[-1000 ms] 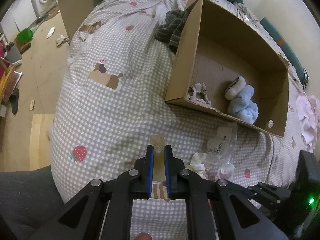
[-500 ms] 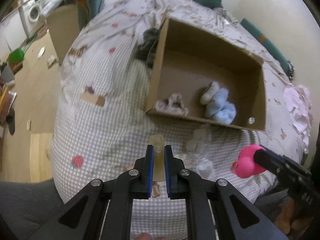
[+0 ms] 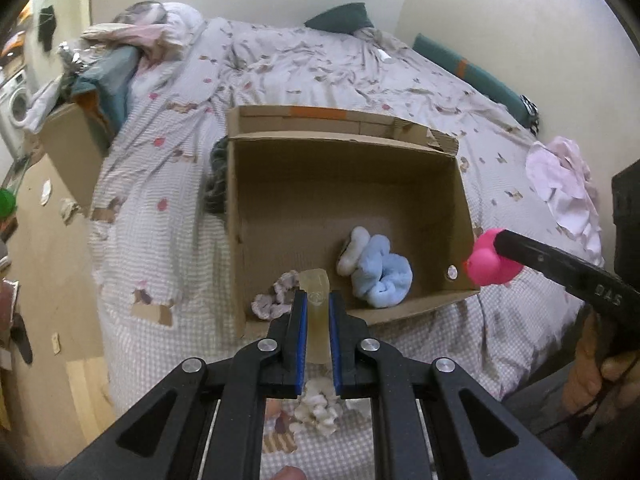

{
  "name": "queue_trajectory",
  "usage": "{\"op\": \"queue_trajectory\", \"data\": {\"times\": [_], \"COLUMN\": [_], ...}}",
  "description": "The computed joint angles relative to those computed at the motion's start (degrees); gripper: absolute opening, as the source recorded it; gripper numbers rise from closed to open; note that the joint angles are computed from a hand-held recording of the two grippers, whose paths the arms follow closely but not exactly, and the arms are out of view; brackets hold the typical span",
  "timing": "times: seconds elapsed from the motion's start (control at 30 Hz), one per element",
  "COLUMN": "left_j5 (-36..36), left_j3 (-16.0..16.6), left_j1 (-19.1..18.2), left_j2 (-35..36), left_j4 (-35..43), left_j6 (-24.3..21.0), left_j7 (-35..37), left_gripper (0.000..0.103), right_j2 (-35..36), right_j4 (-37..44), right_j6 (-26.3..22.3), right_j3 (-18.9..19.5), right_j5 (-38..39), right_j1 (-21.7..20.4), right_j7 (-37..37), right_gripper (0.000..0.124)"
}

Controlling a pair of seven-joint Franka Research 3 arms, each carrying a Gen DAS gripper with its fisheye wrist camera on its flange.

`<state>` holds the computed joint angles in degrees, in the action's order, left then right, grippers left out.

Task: Organize soft objects
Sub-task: 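Carry the pink heart into the box with the right gripper and release it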

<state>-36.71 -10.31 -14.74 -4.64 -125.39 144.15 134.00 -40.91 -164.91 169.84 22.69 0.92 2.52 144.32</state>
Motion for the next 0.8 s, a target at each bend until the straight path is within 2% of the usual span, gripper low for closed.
{"op": "queue_trajectory", "data": {"times": [0.07,0.13,0.23,0.57,0.8], "left_j5": [1.3,2.6,5.2,11.3,14.2], "left_j3": [-0.6,-1.3,-2.6,-6.1,-6.6], "left_j1": [-0.2,-0.3,-0.3,1.2,2.3], "left_j2": [1.6,3.3,6.3,11.7,13.4], "left_j4": [1.1,2.1,3.4,2.6,3.5], "left_j6": [0.6,1.3,3.1,8.0,8.4], "left_j7": [-1.3,-2.4,-4.1,-6.7,-11.4], "left_gripper": [0.009,0.009,0.009,0.010,0.015], "right_j2": [0.7,2.0,4.2,9.3,11.8], "right_j4": [-0.8,-3.1,-4.6,-0.8,0.7], "right_j6": [0.6,4.5,5.8,0.0,-0.6], "right_j3": [-1.1,-3.2,-3.6,-2.1,-3.0], "right_j5": [0.2,2.0,4.7,1.9,-0.1], "right_j1": [-0.1,0.9,0.7,-0.4,-0.4], "right_j7": [-0.5,-0.6,0.3,-1.5,-0.4], "right_gripper": [0.024,0.024,0.024,0.024,0.024]}}
